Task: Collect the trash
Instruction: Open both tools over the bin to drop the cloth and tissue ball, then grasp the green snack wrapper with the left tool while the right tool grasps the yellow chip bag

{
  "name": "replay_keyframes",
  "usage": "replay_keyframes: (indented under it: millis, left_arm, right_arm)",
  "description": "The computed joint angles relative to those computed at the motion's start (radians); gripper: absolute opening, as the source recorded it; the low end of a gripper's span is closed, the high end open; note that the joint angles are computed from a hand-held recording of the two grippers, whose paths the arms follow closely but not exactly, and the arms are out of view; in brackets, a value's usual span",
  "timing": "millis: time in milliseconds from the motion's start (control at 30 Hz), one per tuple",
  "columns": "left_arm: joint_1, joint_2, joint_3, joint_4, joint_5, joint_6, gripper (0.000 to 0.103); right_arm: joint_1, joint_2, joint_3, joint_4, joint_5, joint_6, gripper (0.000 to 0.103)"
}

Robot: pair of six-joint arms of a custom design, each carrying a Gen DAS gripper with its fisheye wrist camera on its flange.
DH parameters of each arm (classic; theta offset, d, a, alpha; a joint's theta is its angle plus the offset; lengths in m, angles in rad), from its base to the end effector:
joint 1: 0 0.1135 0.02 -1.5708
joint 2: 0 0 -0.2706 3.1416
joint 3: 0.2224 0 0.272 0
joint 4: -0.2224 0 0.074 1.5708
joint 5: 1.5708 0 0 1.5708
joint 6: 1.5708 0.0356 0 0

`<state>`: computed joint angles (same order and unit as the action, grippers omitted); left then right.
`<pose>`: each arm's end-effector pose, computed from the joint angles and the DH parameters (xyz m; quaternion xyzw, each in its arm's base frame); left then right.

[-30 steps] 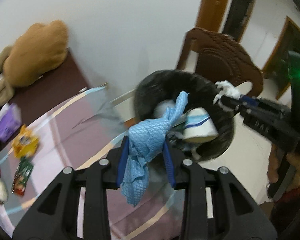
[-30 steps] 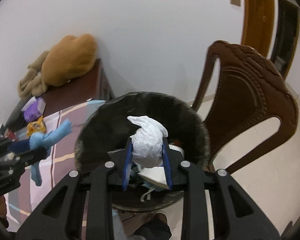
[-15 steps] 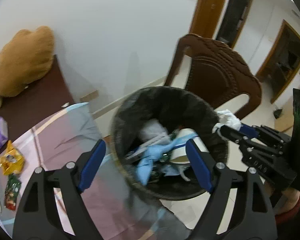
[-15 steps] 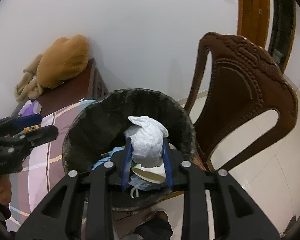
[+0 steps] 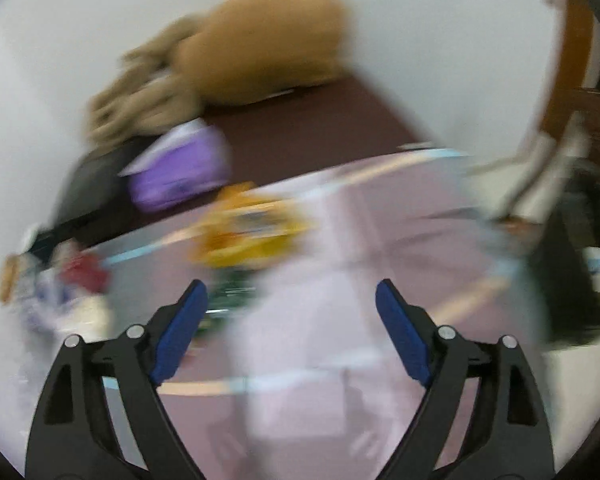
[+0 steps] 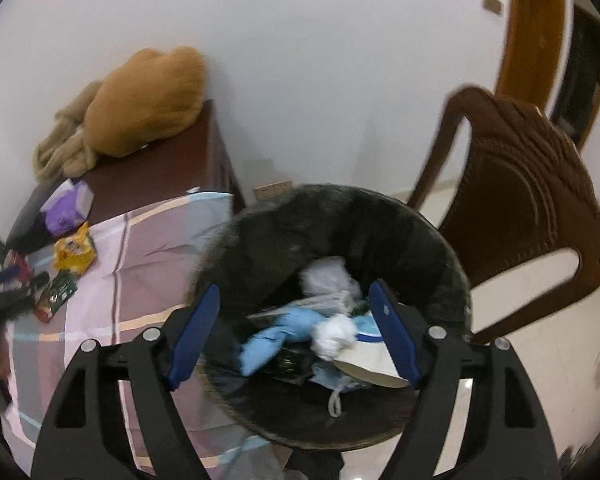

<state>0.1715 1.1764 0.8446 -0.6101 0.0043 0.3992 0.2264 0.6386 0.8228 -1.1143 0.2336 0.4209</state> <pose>0.2472 0.0427 0.2450 0.1087 0.9447 0.0851 0.2974 0.1163 0.0183 0.2953 0.1281 0.9346 -0.0054 0.3317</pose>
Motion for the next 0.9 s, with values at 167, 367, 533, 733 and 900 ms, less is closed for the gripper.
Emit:
replay_keyframes:
  millis: [167,367,533,733,900]
  left_arm:
    - [0.273,0.393,0.178,0.038,0.039,0.134,0.088]
    - [0.378,0.544,0.255,-0.042,0.179,0.213,0.038]
    - [0.464,0.516,0.224,-0.092,0.253,0.261,0.018]
    - [0.645,0.393,0.141,-0.226,0.351,0.395,0.018]
    - [0.797,0.388,0.137,-0.311,0.381,0.483,0.018]
  right_arm:
    - [0.295,0.197,0.074,0.081,0.089,0.153,0.078]
    - [0.445,0.621,0.205,0.417,-0.008,0.122,0.078]
    - [0.473,1.069,0.481,0.569,-0.087,0.066,0.078]
    - [0.462,1.473,0.872,0.535,-0.22,0.018,0.078]
    - [0.472,1.632,1.04,0.432,-0.236,-0.027,0.078]
